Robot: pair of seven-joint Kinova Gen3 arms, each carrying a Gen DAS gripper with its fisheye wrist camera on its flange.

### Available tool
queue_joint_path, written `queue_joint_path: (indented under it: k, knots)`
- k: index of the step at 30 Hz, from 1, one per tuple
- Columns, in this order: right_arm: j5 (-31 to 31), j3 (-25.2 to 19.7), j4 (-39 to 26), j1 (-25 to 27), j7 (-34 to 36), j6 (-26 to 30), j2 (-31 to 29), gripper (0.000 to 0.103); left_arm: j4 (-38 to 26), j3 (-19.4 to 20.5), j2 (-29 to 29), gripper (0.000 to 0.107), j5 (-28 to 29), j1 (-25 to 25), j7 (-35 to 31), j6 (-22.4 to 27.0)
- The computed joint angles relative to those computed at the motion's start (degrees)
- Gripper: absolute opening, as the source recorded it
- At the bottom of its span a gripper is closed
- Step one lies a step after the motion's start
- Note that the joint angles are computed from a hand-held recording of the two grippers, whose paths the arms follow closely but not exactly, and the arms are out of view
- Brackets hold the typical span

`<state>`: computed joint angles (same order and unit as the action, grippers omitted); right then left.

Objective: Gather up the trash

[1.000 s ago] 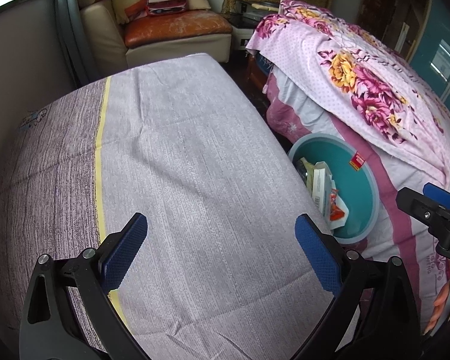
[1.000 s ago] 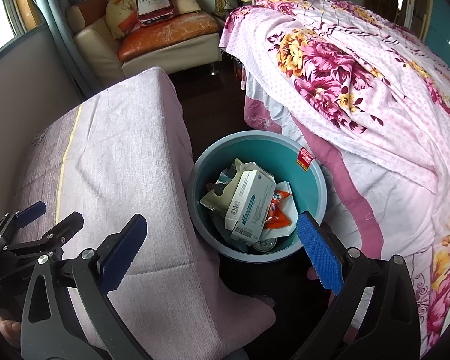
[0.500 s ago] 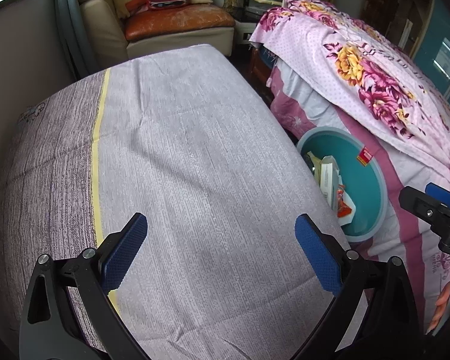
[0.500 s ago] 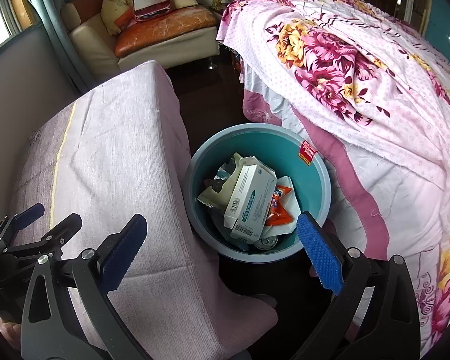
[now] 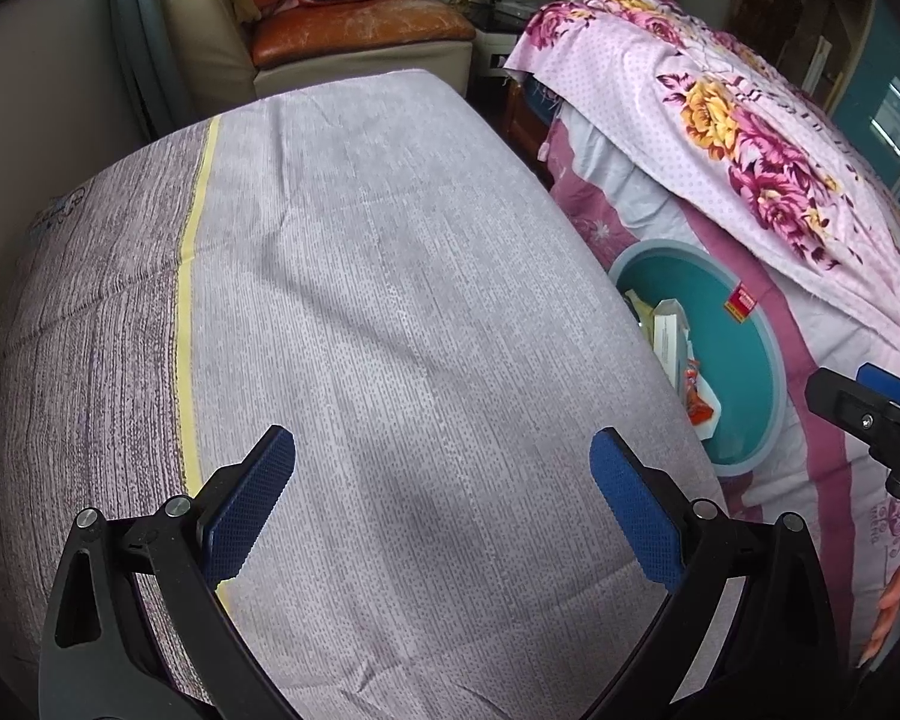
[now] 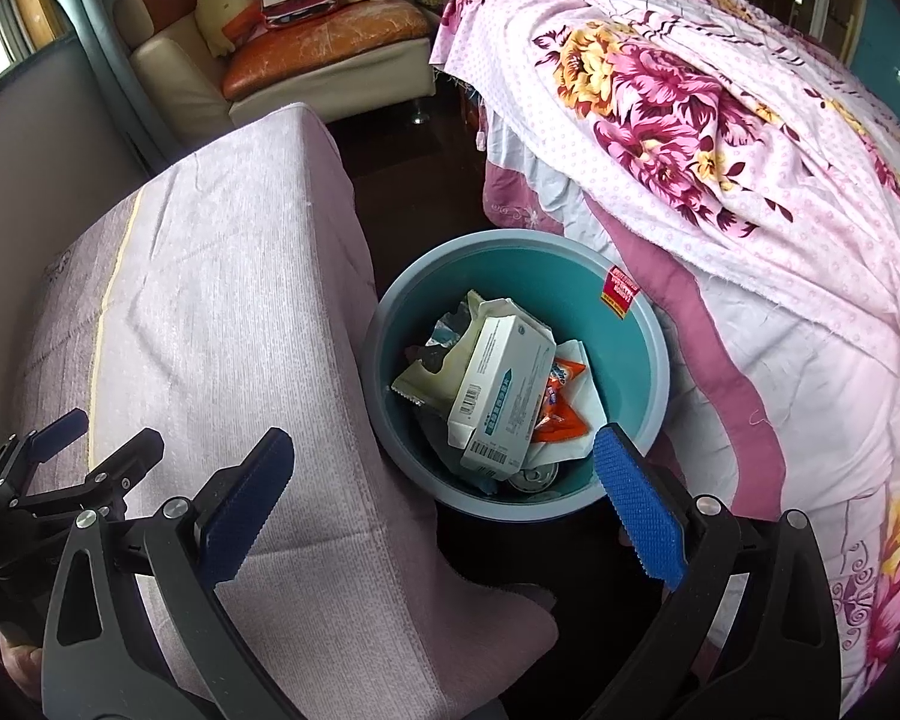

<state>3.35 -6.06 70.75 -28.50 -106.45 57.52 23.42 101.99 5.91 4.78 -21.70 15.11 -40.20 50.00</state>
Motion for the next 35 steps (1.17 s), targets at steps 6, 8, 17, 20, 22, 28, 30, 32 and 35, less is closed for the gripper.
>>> queue_joint_path:
  k: [6,8,17,20,22,28,30,32,35]
  knots:
    - [0.73,0.22,0.51,-0.54,-0.64,-0.24,-0.47,0.096,0.23,0.14,-0.29,0.099,-0.03,0.06,0.09,-0.13]
    - [1.11,0.26,0.77,-0.72,-0.92,-0.35,-0.74,0.096,0.28,0.29,-0.52,0.099,-0.34,0.25,0.35,0.13]
    - [2.26,0.09,2.45,-0.99,-1.78,-1.21,-2.80,0.096,0.29,1.11,-1.79,0.099,-1.21,0.58,1.28,0.84]
    - [2.35,-0.01,2.98,-0.81,-1.88,-1.50,-3.46,0.096,0.05,1.46,-2.00,0.099,-2.02,0.91,1.94,1.53]
    - [2.55,-0.07,3.18,-0.90,-2.12,-1.60,-3.78,0.096,-0.13,1.69,-2.05,0.099,-2.53,1.14,2.34,1.97]
    - [3.05,-0.20,4.64,-0.77,-2.63,-2.51,-5.14,0.096,-0.79,2.04,-2.06,0.099,-3.61,1.79,3.26,3.40]
    - [3.22,-0.25,5.20,-0.71,-2.79,-2.89,-5.64,0.096,-0.78,2.00,-2.16,0.099,-3.44,1.71,3.32,3.42]
    - [3.21,-0.33,5.51,-0.56,-2.90,-3.11,-5.94,0.096,-0.78,1.94,-2.23,0.099,-2.95,1.54,3.18,3.45]
    - [3.22,-0.43,5.73,-0.37,-2.90,-3.29,-6.24,0.096,-0.87,2.09,-2.23,0.099,-3.36,1.70,3.60,3.97]
